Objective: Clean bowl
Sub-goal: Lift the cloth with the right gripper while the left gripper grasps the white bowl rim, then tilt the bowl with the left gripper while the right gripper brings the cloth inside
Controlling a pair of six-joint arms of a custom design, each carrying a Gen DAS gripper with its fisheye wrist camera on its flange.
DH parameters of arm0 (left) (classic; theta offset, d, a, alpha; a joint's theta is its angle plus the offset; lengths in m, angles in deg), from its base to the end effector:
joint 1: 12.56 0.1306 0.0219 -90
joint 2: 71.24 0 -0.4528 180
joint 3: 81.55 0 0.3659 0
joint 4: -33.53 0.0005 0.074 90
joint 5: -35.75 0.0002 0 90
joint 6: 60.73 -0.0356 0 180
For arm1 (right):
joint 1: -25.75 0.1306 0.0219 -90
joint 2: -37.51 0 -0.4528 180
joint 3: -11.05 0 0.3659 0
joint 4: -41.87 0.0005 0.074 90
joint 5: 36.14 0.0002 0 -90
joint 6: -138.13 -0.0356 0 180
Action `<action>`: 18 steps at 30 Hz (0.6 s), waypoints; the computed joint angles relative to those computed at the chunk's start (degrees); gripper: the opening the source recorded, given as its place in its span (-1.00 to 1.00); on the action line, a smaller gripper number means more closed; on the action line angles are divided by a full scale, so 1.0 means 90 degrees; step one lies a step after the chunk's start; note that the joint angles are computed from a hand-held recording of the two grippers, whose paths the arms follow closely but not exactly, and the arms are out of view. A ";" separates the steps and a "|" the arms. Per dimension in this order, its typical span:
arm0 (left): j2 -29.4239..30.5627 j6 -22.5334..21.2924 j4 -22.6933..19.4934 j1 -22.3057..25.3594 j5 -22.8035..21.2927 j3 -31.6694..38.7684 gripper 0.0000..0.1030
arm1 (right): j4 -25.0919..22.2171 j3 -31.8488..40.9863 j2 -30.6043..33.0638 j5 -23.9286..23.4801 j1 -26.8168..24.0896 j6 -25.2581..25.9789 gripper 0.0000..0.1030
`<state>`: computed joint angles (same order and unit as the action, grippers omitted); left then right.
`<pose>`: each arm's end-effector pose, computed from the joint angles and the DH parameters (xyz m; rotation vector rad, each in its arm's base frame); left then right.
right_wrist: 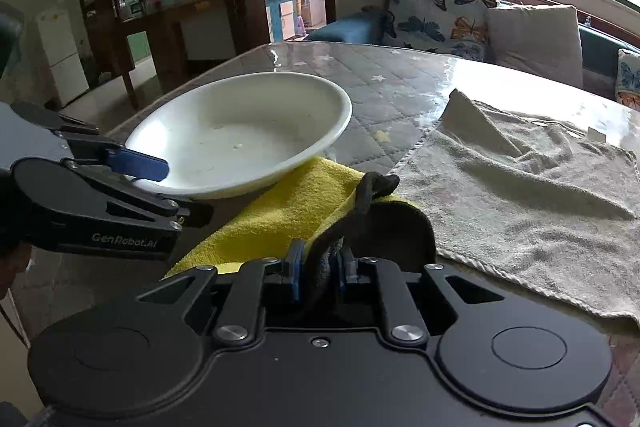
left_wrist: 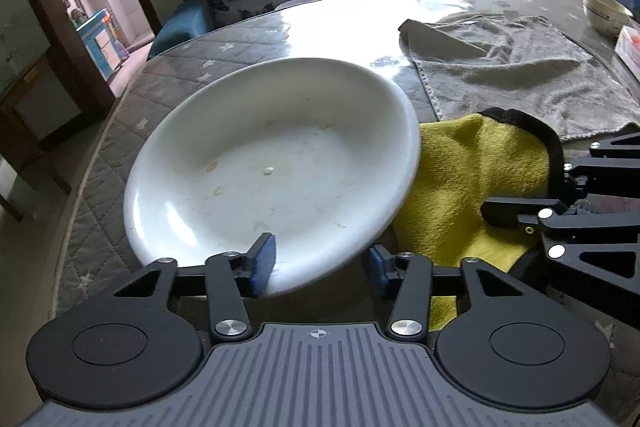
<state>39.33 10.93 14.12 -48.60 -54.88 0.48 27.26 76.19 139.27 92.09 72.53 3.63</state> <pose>0.4654 -0.3388 0.2982 1.0975 2.1475 -0.1295 0.3393 0.3282 0.2760 0.2258 2.2186 0.0205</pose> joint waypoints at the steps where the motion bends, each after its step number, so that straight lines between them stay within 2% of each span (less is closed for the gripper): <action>1: 0.0007 -0.0060 0.0022 -0.0009 0.0017 -0.0005 -0.25 | 0.0027 -0.0001 0.0016 0.0026 0.0011 0.0047 -0.67; 7: -0.0013 -0.0385 0.0147 0.0010 0.0158 -0.0085 -0.34 | 0.0234 -0.0005 0.0059 0.0031 -0.0001 0.0368 -0.67; 18: -0.0059 -0.0734 -0.0108 0.0183 0.0467 -0.0085 -0.38 | 0.0681 0.0089 0.0165 -0.0138 -0.0168 0.0988 -0.67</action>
